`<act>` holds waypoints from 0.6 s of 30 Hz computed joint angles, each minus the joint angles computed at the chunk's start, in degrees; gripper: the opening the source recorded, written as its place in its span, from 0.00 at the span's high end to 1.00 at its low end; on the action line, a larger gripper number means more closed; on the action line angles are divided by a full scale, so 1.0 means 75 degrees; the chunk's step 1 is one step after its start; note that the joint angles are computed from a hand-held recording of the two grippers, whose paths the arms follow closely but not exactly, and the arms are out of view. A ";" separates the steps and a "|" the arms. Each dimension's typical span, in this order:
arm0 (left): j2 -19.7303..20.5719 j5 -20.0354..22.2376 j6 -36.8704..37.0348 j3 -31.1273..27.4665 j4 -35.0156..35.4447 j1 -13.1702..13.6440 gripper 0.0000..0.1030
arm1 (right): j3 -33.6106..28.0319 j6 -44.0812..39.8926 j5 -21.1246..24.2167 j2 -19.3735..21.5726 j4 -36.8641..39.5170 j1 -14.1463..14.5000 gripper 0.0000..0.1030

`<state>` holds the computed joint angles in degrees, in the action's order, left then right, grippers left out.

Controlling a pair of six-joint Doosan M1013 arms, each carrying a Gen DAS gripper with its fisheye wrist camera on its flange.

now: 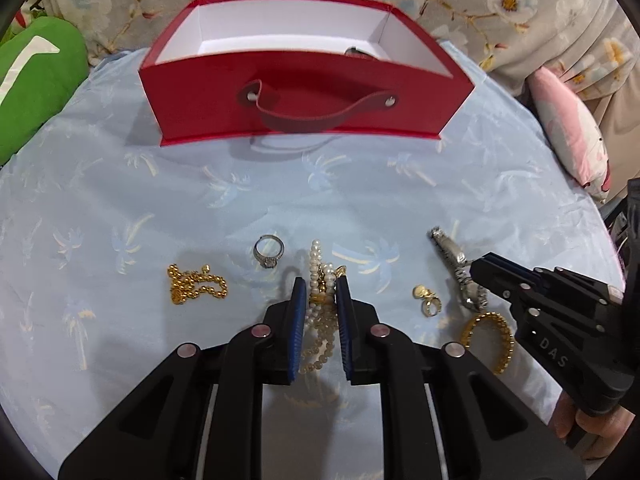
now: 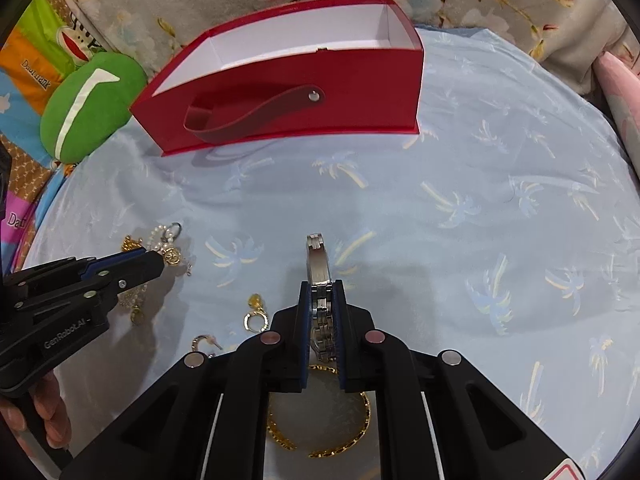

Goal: Organize jewelry
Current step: 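Close the left gripper on the pearl necklace while the right gripper holds the silver watch, then carry pearl necklace and silver watch into the red box and open both grippers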

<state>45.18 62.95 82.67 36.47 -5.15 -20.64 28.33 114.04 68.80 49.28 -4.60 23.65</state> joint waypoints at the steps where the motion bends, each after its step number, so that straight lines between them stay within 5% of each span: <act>1: -0.0064 -0.0074 -0.0003 0.0064 -0.0020 0.0012 0.86 | 0.0006 0.0016 -0.0041 -0.0023 -0.0006 0.0002 0.91; 18: -0.0577 -0.0776 -0.0530 0.0135 0.0347 0.0178 0.86 | -0.0174 0.0015 -0.0577 -0.0264 -0.0211 0.0057 0.91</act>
<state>40.86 57.13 78.69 37.48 -2.55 -19.31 27.03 114.16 64.47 47.30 -6.19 24.08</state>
